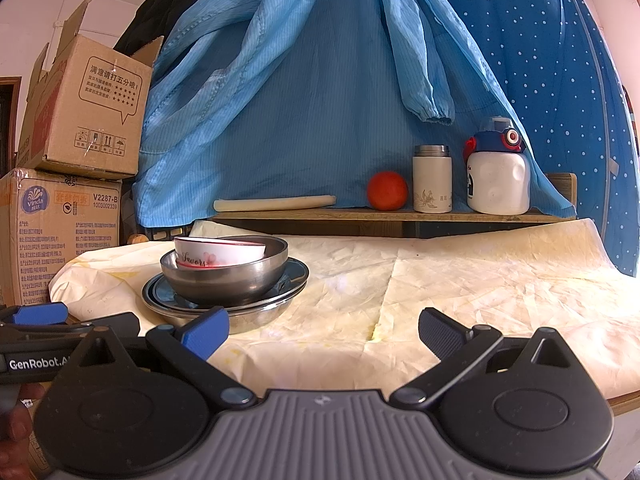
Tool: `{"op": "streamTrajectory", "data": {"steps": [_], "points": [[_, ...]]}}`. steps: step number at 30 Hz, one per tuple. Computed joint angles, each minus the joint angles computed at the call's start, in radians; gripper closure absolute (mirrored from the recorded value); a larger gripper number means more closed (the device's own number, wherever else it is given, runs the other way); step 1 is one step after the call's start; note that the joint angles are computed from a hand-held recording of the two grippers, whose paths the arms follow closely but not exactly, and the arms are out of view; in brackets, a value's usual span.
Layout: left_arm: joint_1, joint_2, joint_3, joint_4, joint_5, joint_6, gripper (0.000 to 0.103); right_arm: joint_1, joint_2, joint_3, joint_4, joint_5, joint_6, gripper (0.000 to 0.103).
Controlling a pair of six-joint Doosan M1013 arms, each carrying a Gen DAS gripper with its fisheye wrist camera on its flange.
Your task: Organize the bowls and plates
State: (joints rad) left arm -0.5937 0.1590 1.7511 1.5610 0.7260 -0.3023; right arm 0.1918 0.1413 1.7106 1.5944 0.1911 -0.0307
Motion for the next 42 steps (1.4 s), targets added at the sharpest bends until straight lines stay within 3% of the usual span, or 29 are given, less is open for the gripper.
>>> {"op": "streamTrajectory", "data": {"steps": [42], "points": [[-0.003,0.000,-0.008,-0.008,-0.008,0.058,0.001,-0.005,-0.002,-0.006,-0.061,-0.002,0.044,0.000]]}}
